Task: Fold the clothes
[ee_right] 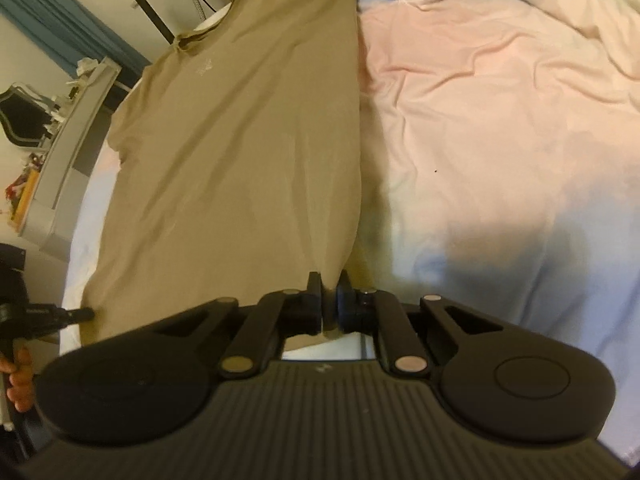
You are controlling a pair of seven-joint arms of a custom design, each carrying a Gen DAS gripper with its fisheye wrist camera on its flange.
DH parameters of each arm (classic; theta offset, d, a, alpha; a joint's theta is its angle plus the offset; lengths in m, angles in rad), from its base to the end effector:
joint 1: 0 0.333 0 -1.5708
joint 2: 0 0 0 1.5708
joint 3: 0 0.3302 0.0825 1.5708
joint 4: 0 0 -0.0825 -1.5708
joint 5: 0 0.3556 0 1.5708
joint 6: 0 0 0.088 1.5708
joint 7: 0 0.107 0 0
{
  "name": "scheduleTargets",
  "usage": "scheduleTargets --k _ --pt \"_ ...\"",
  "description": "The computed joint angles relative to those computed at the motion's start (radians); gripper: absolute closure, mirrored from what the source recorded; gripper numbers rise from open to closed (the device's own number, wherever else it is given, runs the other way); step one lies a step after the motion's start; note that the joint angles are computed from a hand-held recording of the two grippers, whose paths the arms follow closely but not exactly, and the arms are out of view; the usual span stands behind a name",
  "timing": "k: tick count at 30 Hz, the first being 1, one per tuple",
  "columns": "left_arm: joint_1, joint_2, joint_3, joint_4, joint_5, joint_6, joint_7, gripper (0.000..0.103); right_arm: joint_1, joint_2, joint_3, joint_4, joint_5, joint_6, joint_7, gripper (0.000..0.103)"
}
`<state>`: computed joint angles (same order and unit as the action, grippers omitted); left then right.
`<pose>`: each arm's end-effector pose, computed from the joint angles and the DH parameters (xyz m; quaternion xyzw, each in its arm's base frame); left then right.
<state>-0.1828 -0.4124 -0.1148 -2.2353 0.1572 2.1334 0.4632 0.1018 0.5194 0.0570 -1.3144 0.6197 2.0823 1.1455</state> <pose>0.4065 -0.1254 0.5843 -0.9019 0.3930 -0.1433 0.1076 0.7024 0.1320 0.4941 -0.7714 0.5513 0.0856 0.3062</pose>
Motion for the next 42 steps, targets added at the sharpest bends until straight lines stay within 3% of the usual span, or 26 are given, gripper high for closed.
scheduleTargets --k 6,11,13,15,16,20,26,29,32,36,39,42 --pt "-0.009 -0.01 -0.008 0.027 0.005 -0.065 0.031 0.098 0.011 -0.044 -0.013 -0.072 -0.009 0.05 0.009 0.092" --pt "-0.006 0.011 -0.048 0.042 0.112 -0.036 0.041 0.058 0.0 -0.095 -0.001 -0.161 0.056 0.154 -0.017 0.088" --pt "-0.001 0.011 -0.08 0.065 0.181 -0.033 0.008 0.038 -0.002 -0.132 0.006 -0.218 0.1 0.229 -0.059 0.071" --pt "0.003 0.016 -0.105 0.079 0.255 -0.009 -0.029 0.031 -0.001 -0.17 0.013 -0.276 0.147 0.315 -0.109 0.037" --pt "0.005 0.022 -0.117 0.09 0.291 -0.001 -0.047 0.025 -0.002 -0.186 0.02 -0.299 0.179 0.352 -0.142 0.034" --pt "0.013 0.059 -0.156 0.129 0.438 0.067 -0.128 0.018 -0.005 -0.219 0.047 -0.343 0.308 0.451 -0.29 0.033" --pt "0.04 0.158 -0.194 0.169 0.713 0.2 -0.334 0.008 0.018 -0.236 0.106 -0.38 0.574 0.69 -0.573 0.033" --pt "0.045 0.213 -0.208 0.185 0.879 0.228 -0.461 0.004 0.028 -0.219 0.141 -0.351 0.754 0.776 -0.795 0.033" --pt "0.026 0.27 -0.208 0.222 1.0 0.22 -0.547 0.002 0.051 -0.171 0.146 -0.287 0.854 0.822 -0.894 0.033" --pt "-0.009 0.347 -0.182 0.25 1.107 0.223 -0.625 0.001 0.085 -0.072 0.129 -0.18 0.753 0.833 -0.728 0.033" --pt "-0.021 0.371 -0.146 0.235 1.108 0.279 -0.641 0.001 0.086 0.023 0.135 -0.072 0.669 0.807 -0.564 0.033" --pt "-0.02 0.396 -0.119 0.22 1.106 0.34 -0.656 0.001 0.114 0.134 0.141 0.053 0.594 0.861 -0.468 0.032"
